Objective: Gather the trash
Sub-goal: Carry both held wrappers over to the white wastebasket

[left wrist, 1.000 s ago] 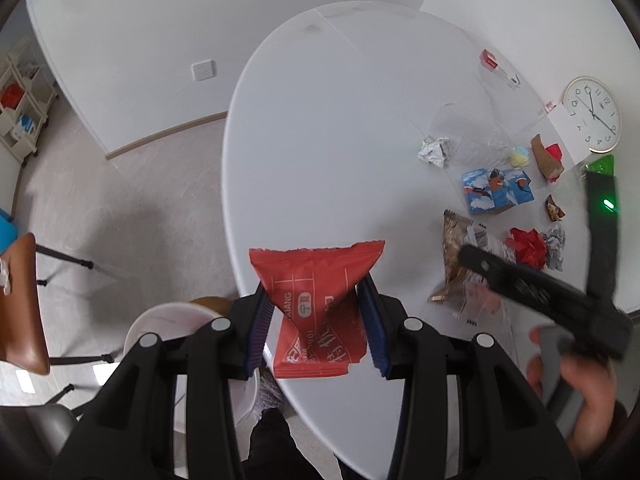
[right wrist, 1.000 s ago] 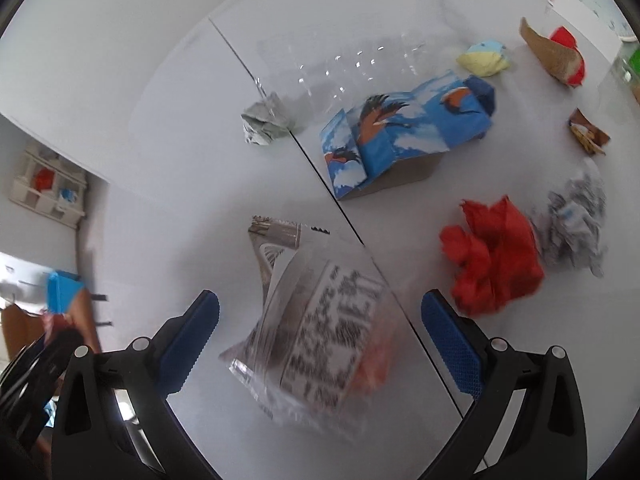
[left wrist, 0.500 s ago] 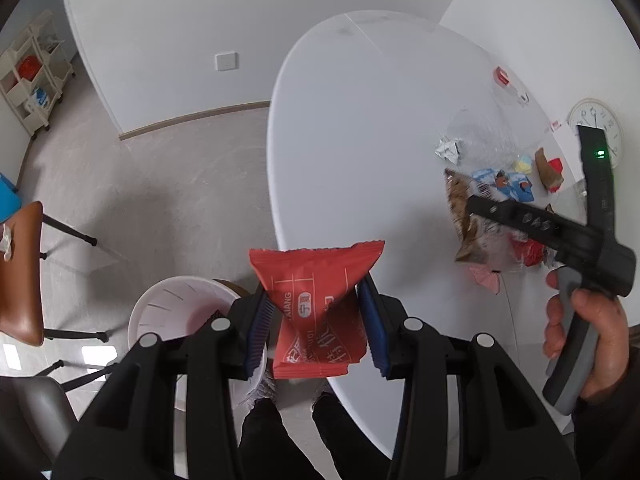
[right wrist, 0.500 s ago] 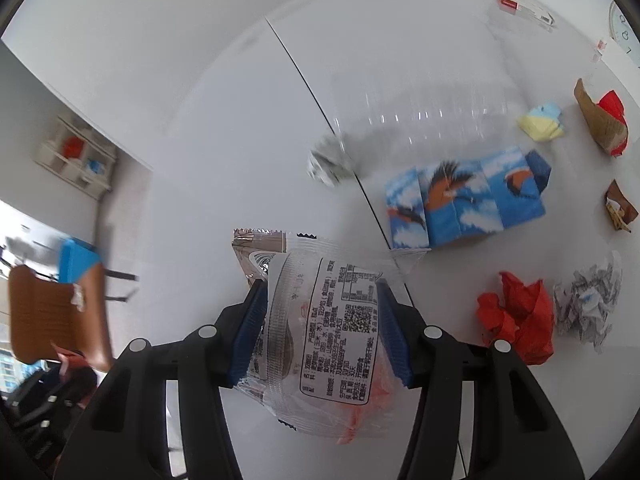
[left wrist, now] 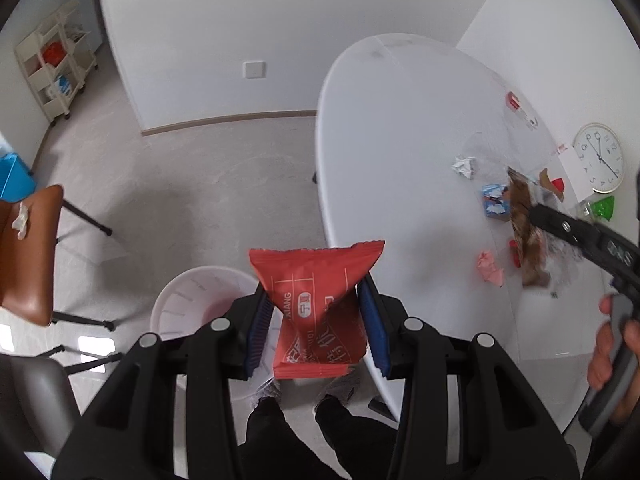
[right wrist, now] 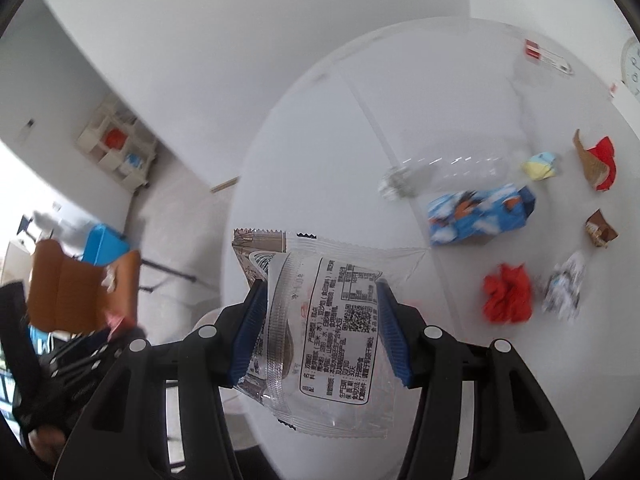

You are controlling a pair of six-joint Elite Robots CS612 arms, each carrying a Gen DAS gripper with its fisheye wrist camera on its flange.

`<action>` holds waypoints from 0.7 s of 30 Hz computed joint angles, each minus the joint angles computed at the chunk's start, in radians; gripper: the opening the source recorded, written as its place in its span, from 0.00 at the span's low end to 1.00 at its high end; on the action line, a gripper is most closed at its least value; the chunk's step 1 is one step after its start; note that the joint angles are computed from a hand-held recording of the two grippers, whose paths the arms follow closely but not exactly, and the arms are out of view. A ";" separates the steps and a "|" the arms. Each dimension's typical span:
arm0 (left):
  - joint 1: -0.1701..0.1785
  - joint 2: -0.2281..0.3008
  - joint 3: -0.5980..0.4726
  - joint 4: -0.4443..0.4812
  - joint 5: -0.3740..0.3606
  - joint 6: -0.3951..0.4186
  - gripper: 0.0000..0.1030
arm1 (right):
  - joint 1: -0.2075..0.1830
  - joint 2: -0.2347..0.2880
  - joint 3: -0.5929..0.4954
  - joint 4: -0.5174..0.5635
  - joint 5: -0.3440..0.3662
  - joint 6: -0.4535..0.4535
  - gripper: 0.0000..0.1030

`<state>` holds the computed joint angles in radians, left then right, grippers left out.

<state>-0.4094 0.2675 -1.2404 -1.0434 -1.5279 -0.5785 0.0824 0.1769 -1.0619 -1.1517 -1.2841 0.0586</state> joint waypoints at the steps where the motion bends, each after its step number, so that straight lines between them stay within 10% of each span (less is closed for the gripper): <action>1: 0.002 0.005 -0.017 0.016 0.008 -0.009 0.40 | 0.006 0.003 -0.014 0.018 0.013 -0.011 0.54; 21: 0.086 0.104 -0.299 0.315 0.090 -0.156 0.40 | 0.204 0.040 0.029 0.135 0.035 -0.438 0.55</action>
